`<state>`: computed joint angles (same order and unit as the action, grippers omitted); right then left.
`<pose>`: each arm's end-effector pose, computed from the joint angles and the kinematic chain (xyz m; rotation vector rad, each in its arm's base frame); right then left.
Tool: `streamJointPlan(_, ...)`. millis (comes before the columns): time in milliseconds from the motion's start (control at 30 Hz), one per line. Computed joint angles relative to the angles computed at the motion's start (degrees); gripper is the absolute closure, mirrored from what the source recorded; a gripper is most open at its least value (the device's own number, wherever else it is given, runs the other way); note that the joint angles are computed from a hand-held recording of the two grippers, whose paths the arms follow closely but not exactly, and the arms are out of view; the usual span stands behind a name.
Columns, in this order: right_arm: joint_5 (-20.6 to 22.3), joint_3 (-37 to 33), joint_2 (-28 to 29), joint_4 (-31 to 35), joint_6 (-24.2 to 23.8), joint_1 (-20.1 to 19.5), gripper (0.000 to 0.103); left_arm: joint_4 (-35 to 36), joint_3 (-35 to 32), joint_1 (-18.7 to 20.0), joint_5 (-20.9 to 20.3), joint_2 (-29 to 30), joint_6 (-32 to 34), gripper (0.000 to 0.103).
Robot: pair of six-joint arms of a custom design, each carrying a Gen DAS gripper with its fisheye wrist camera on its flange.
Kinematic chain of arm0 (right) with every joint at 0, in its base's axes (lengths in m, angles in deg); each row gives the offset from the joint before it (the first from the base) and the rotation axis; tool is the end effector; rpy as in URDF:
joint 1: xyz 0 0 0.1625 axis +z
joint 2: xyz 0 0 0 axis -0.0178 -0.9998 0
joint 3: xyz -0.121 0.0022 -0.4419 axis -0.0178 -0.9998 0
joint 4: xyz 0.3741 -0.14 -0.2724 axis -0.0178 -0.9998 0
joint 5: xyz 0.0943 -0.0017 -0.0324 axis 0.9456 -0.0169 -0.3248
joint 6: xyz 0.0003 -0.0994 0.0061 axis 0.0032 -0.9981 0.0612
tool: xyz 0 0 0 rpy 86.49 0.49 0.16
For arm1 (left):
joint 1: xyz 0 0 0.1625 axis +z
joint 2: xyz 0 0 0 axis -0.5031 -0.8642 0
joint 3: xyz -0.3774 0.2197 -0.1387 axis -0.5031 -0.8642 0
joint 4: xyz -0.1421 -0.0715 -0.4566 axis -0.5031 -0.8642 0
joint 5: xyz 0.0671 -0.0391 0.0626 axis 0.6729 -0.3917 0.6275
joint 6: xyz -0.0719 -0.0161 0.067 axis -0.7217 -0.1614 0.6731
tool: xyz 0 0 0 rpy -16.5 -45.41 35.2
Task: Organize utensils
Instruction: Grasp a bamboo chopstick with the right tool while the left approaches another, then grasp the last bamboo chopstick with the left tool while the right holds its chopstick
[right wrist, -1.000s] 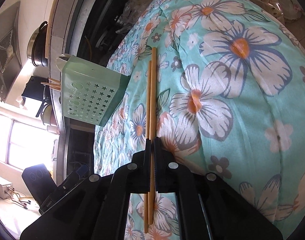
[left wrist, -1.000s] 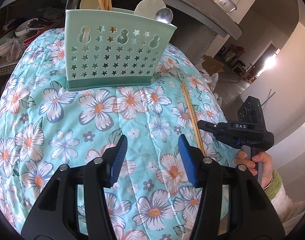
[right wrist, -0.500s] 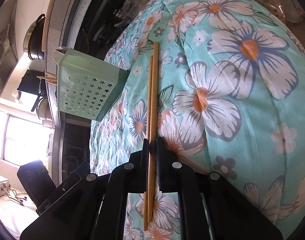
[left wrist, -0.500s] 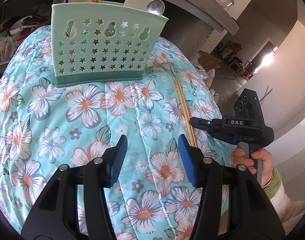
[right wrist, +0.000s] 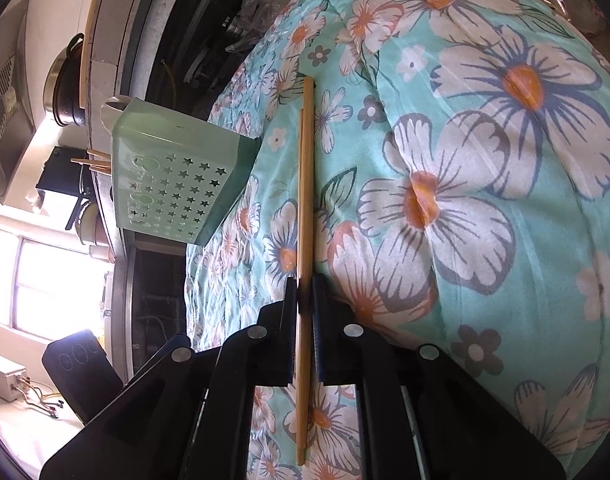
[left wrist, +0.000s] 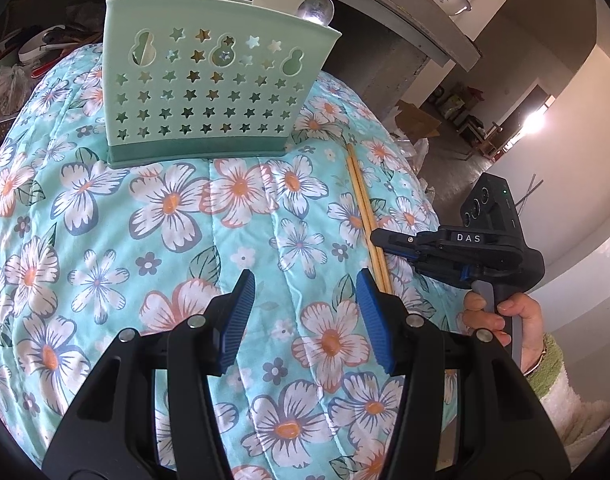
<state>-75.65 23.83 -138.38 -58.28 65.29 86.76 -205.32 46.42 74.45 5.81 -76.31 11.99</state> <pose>0.0974 -0.7341 0.2685 -0.0788 2.9572 -0.3291 -0.3384 -0.5974 0.1521 0.2351 2.6864 -0.8442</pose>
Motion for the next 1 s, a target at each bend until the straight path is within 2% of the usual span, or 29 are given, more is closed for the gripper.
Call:
streamJointPlan(300, 0.6, 1.8, -1.7, -1.4, 0.0, -0.7, 0.096, 0.1, -2.0, 0.5, -1.5, 2.1, 1.4, 0.053)
streamJointPlan(567, -1.3, 4.3, -4.6, -3.4, -0.9, -1.3, 0.096, 3.9, -8.3, 1.2, -4.4, 8.2, 5.6, 0.053)
streamJointPlan(833, -2.1, 6.5, -7.2, -3.9, -1.5, -2.5, 0.096, 12.2, -15.5, 0.2, 0.0, 15.6, 9.8, 0.055)
streamJointPlan(967, -2.2, 7.1, -7.6, -4.0, -1.4, -2.7, 0.096, 15.1, -17.3, -0.2, 1.8, 17.5, 10.0, 0.069)
streamJointPlan(1000, -2.3, 7.1, -7.6, -4.1, -1.4, -2.6, 0.096, 15.4, -17.3, -0.2, 2.2, 17.6, 10.1, 0.075)
